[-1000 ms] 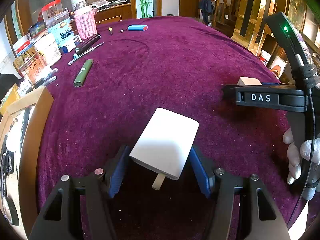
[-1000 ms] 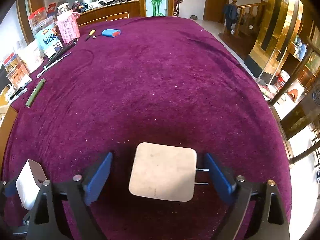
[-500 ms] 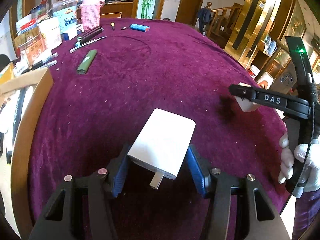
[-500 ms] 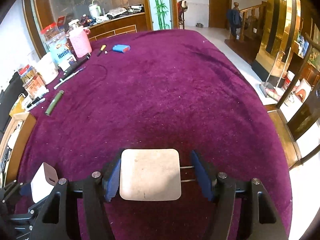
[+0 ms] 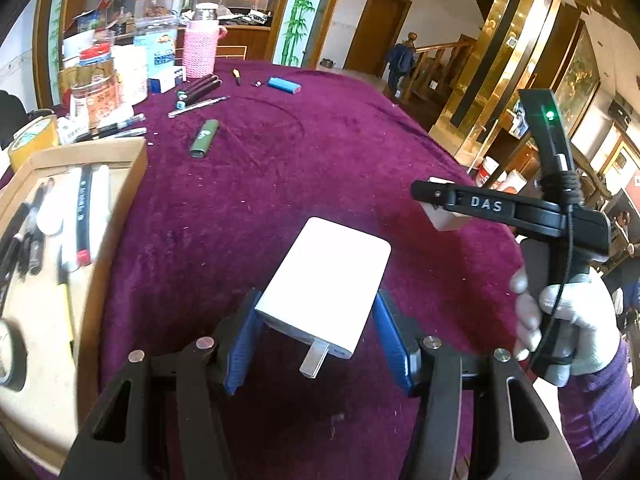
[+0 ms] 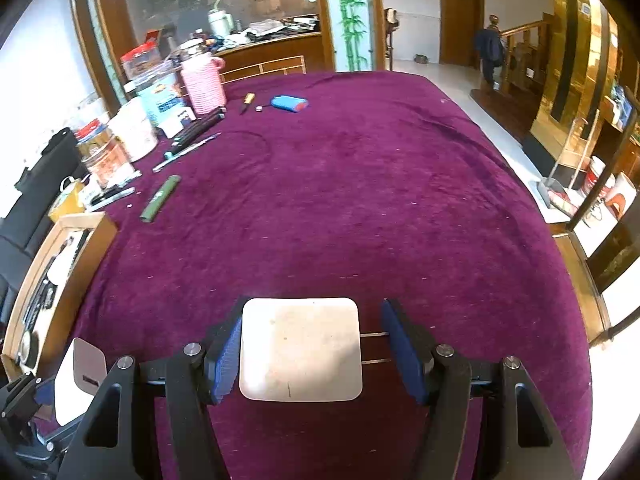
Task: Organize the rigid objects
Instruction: 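Carry both white power adapters toward the tray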
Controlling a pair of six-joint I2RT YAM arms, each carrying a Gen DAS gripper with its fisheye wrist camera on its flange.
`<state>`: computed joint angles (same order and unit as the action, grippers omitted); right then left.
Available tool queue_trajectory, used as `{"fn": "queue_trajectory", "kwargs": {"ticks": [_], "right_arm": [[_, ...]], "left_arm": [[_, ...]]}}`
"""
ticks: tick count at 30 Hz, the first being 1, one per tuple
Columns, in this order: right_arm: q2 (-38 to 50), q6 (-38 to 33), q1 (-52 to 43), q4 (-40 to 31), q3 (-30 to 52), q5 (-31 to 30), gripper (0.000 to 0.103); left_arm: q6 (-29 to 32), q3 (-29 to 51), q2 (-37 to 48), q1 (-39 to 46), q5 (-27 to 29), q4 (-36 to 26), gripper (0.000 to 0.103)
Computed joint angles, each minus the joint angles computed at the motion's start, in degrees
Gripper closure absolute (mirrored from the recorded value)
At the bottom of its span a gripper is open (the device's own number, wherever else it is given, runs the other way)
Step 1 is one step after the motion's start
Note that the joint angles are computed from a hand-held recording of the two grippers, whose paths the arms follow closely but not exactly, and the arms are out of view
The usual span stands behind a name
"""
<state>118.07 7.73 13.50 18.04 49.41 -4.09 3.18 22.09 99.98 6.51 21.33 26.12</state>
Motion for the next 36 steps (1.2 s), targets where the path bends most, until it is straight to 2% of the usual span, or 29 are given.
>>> {"fn": "queue_trajectory", "kwargs": {"ticks": [5,12,21,28,36], "right_arm": [[-1.76,0.44,3.19,-0.54,-0.54,-0.2,0.033],[-3.71,0.86,8.84,-1.81,0.21,-0.37,0.033],[-3.32,1.19,16.63,-4.7,4.49,-0.59,0.033],[-1.23,1.95,21.68,-7.1,8.73,-1.69,0.033],[2.91,2.02,27.54,-10.99,15.63,-3.65,0.033]], "left_arm": [[3.76,-2.73,-6.12,7.43,4.6,-4.85,0.048],[9.59,-2.76,-10.55,20.83,9.43,-11.73,0.048],[15.99,1.83,-7.44,37.19,13.77,-17.77,0.047],[19.5,5.21,-2.22,43.28,13.07,-19.28,0.047],[19.33,8.23,0.75,45.4,11.2,-18.15,0.047]]}}
